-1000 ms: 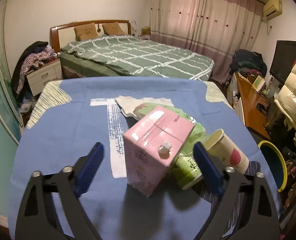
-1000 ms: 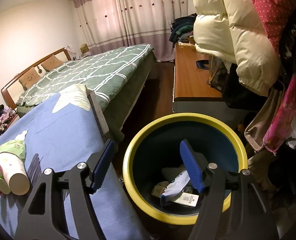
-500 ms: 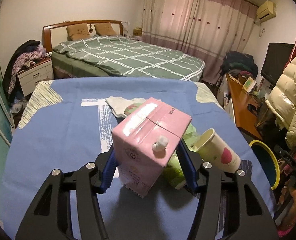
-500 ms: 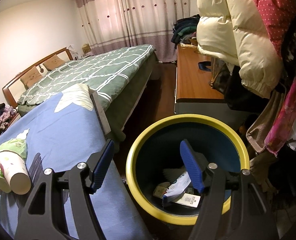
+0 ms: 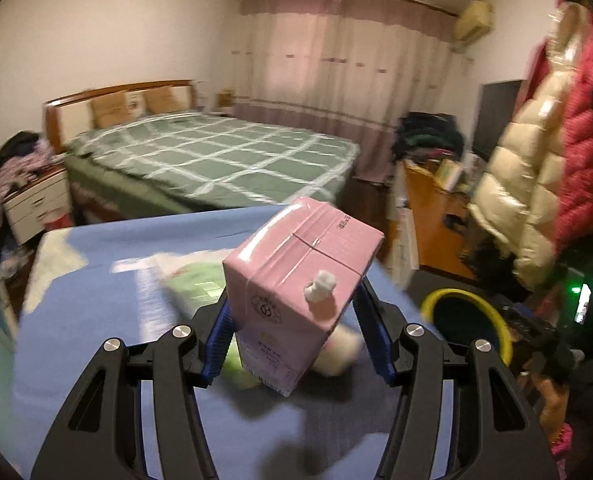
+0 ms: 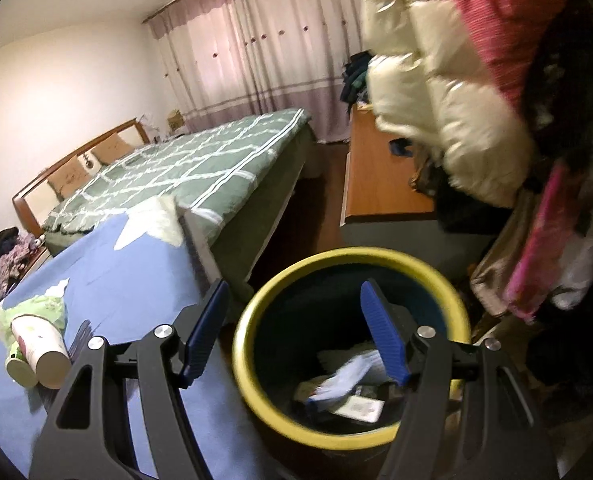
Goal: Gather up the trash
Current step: 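Carry the pink carton over the yellow bin and open the left gripper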
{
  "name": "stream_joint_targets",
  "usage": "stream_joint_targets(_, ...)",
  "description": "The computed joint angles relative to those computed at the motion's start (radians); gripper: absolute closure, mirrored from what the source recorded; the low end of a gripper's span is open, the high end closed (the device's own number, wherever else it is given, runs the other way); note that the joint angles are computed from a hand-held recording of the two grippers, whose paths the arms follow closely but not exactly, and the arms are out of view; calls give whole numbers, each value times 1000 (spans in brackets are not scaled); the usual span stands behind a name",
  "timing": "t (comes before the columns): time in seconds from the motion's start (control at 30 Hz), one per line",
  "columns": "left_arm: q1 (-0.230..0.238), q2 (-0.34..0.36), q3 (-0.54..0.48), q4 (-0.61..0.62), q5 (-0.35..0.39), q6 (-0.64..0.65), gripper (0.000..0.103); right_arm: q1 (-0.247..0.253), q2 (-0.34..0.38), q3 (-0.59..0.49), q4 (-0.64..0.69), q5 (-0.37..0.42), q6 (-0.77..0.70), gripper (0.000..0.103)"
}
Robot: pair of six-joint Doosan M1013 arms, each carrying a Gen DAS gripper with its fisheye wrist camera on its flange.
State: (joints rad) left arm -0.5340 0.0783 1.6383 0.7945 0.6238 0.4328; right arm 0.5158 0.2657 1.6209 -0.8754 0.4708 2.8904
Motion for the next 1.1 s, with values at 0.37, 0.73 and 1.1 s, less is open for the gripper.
stream_joint_targets(0.37, -54, 241, -288, -480, -53, 524, 46, -42, -81, 113, -143, -2, 137, 33)
stream_joint_targets(0.73, -95, 470, -547, -647, 80, 726, 45, -93, -102, 163, -128, -24, 174, 33)
stream_joint_targets(1.1, -92, 410, -457, -494, 20, 558, 16, -88, -90, 151, -82, -39, 128, 31)
